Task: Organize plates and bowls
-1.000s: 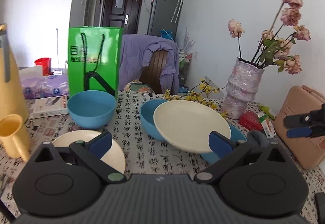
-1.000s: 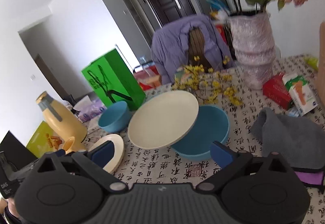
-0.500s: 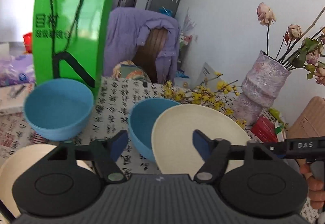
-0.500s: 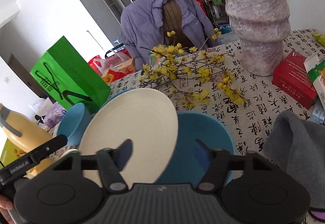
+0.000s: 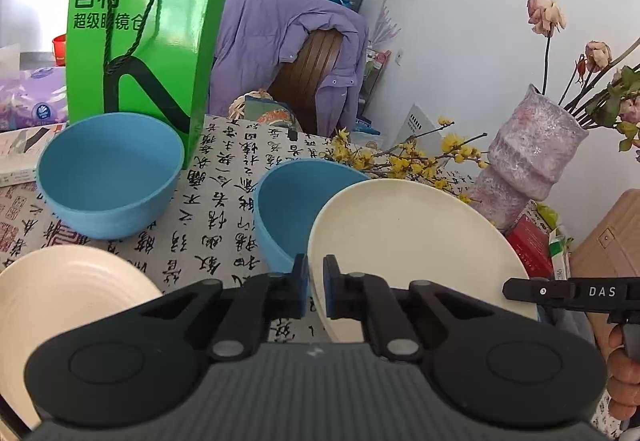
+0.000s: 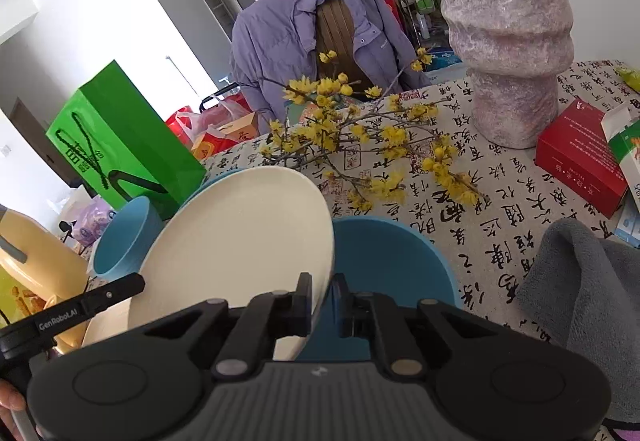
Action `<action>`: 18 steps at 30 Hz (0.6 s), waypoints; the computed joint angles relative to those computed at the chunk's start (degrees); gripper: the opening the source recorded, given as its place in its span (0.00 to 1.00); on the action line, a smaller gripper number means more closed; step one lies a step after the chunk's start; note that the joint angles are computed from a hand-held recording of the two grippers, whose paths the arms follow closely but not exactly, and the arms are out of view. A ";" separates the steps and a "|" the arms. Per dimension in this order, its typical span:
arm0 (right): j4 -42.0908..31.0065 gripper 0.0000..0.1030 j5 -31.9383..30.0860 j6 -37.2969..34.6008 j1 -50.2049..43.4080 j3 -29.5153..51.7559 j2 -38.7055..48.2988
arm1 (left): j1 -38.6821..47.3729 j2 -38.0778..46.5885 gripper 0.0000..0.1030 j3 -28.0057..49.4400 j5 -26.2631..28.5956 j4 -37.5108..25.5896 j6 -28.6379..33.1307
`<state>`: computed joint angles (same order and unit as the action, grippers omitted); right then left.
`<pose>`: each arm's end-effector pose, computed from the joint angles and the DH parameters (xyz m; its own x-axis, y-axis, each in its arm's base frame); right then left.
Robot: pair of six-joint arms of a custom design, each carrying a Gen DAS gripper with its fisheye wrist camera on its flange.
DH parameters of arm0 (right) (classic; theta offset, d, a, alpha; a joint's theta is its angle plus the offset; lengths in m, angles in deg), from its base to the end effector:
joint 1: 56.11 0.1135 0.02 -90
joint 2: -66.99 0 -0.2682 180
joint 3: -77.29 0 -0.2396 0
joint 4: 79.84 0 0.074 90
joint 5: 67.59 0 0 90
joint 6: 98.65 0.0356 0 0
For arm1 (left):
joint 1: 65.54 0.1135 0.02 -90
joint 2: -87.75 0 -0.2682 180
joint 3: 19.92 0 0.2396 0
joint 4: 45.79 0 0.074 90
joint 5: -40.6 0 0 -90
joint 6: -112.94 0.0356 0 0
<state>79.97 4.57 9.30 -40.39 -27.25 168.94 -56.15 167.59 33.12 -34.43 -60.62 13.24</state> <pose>0.3474 0.1091 0.1905 -0.8081 0.0773 -0.5840 -0.2220 0.8783 0.4235 0.2655 0.0346 0.1975 -0.6516 -0.2727 -0.7079 -0.0780 0.9523 -0.2951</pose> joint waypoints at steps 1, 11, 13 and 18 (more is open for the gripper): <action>-0.16 0.10 -0.17 -0.20 0.00 -0.71 -1.23 | -0.14 -1.07 0.08 -0.01 -0.27 -1.39 -0.45; -4.92 0.10 1.96 -2.07 3.15 -10.52 -19.71 | 0.72 -25.69 0.08 -6.30 -1.18 -16.77 -1.99; -6.47 0.10 1.93 -1.86 3.76 -13.06 -24.47 | 1.41 -32.26 0.08 -6.90 -0.75 -21.89 -1.81; -10.62 0.10 3.44 0.14 7.35 -20.01 -37.40 | 5.03 -50.94 0.08 -7.70 0.77 -37.31 -0.72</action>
